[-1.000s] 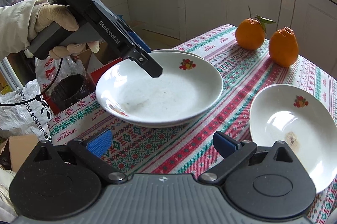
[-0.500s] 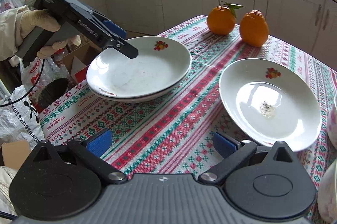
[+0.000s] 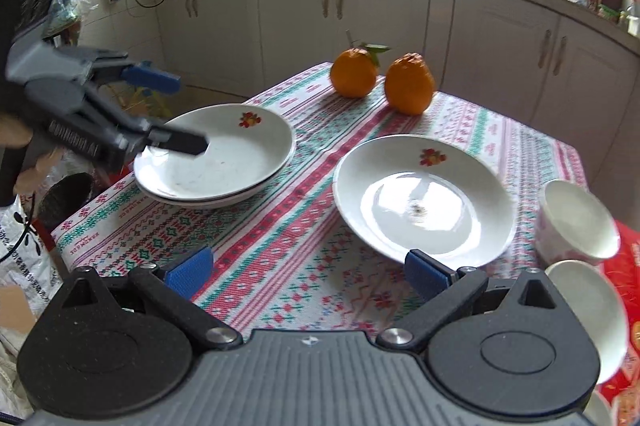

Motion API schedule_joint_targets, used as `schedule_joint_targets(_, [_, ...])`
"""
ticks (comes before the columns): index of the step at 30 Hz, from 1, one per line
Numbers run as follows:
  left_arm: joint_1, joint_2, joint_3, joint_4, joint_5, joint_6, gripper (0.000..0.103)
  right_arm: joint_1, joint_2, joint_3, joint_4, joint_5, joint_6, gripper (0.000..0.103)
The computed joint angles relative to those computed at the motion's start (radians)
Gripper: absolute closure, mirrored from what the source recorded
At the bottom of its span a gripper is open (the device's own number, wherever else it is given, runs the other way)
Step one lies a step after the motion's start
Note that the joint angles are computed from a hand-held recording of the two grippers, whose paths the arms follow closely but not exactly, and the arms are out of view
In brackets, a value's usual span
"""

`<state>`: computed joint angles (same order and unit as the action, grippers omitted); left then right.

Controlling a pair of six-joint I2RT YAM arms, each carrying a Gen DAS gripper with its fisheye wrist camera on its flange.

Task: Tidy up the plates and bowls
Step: 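Withdraw the left tool from the stacked plates, then reach the right tool to the stained white plate and grasp its rim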

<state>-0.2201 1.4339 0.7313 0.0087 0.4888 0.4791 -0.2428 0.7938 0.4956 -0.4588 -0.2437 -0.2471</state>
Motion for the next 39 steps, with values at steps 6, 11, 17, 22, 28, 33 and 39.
schedule_joint_targets(6, [-0.153, -0.031, -0.148, 0.175, -0.085, -0.139, 0.004, -0.193, -0.004, 0.059, -0.076, -0.100, -0.135, 0.000])
schedule_joint_targets(11, [-0.278, 0.048, -0.164, 0.234, -0.155, -0.204, 0.004, -0.331, 0.053, 0.128, -0.142, -0.189, -0.254, 0.000])
schedule_joint_targets(17, [-0.389, 0.177, -0.128, 0.280, -0.247, -0.266, 0.004, -0.413, 0.141, 0.193, -0.186, -0.251, -0.344, 0.000])
schedule_joint_targets(22, [-0.416, 0.267, -0.073, 0.263, -0.267, -0.324, 0.004, -0.429, 0.198, 0.225, -0.195, -0.262, -0.409, 0.000])
schedule_joint_targets(28, [-0.449, 0.324, -0.040, 0.291, -0.340, -0.333, 0.000, -0.428, 0.304, 0.278, -0.170, -0.263, -0.426, 0.000])
schedule_joint_targets(33, [-0.458, 0.359, -0.010, 0.311, -0.368, -0.354, 0.000, -0.401, 0.412, 0.344, -0.147, -0.239, -0.427, 0.000])
schedule_joint_targets(39, [-0.459, 0.398, 0.016, 0.344, -0.384, -0.375, 0.000, -0.366, 0.581, 0.483, -0.148, -0.234, -0.436, 0.000])
